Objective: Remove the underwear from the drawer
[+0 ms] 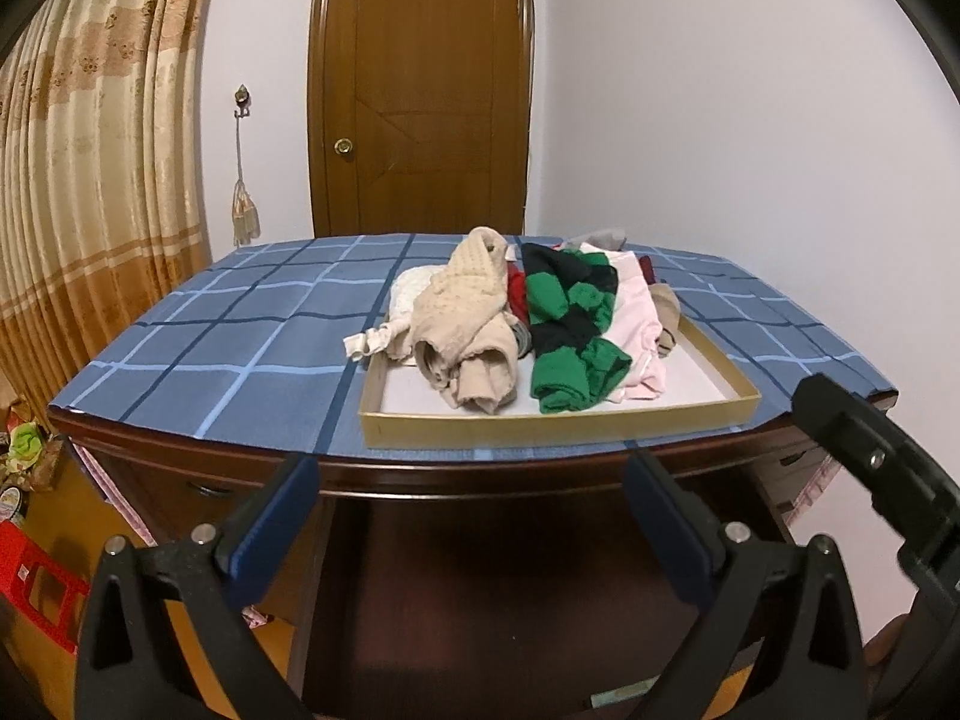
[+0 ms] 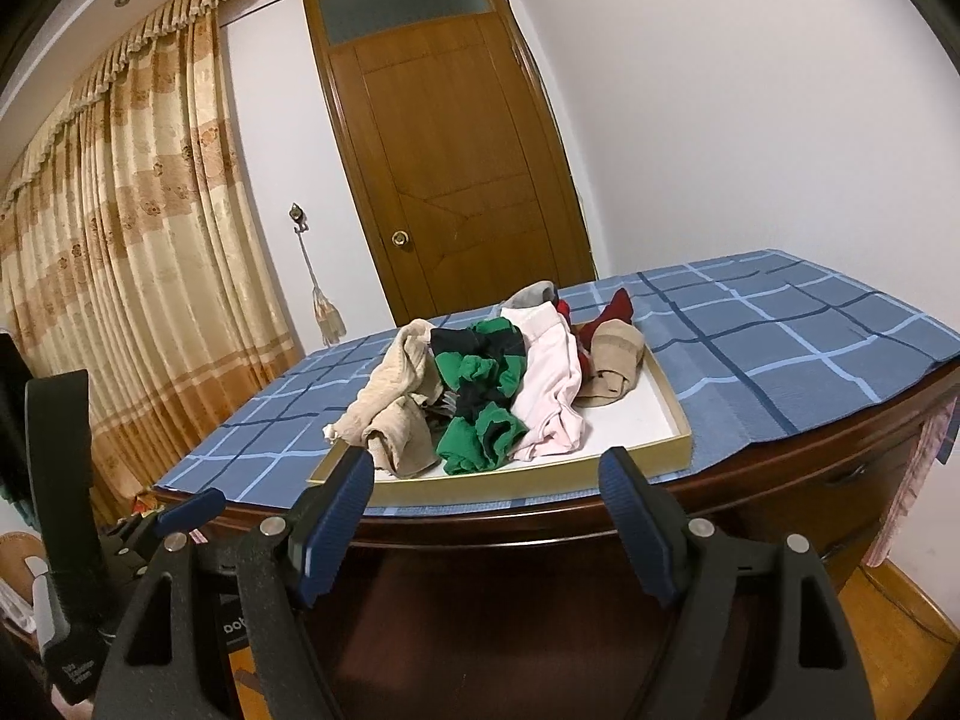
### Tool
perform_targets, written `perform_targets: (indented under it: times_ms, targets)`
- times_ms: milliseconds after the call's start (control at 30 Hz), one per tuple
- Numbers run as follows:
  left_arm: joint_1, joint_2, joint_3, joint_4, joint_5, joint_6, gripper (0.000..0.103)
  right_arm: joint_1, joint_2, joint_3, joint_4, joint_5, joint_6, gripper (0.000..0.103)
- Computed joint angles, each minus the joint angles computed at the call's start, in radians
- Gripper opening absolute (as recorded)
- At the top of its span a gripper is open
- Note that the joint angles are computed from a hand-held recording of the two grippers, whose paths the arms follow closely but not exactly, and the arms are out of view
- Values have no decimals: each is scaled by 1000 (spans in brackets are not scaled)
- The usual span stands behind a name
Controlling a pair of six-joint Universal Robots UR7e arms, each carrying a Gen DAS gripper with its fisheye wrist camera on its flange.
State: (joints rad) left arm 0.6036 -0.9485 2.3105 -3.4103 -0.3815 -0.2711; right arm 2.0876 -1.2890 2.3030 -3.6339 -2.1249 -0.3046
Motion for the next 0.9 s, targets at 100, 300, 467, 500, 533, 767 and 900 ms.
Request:
perform_targets:
  times_ms: [100,300,467,500,533,767,900]
  targets:
    - [-22,-8,20,15,16,-22,102,14,-14,20,-23,-6,1,79]
    - [-65,-38,61,53,41,-97,102,45,-37,42,-37,-21,2,80]
    - [-102,-72,94,138,68,-184,102,79,-54,63,-57,-34,-6,80]
    - [-110,-77,100,153,72,-200,102,81,-57,65,-57,-33,-5,80]
    - [-119,-82,108,162,76,-214,102,88,-61,68,-58,-37,-6,80]
    - [-158,-104,134,241,95,-285,102,123,-80,86,-66,-61,-2,88]
    - [-183,-123,151,298,101,-336,102,140,-92,98,-85,-68,-3,88]
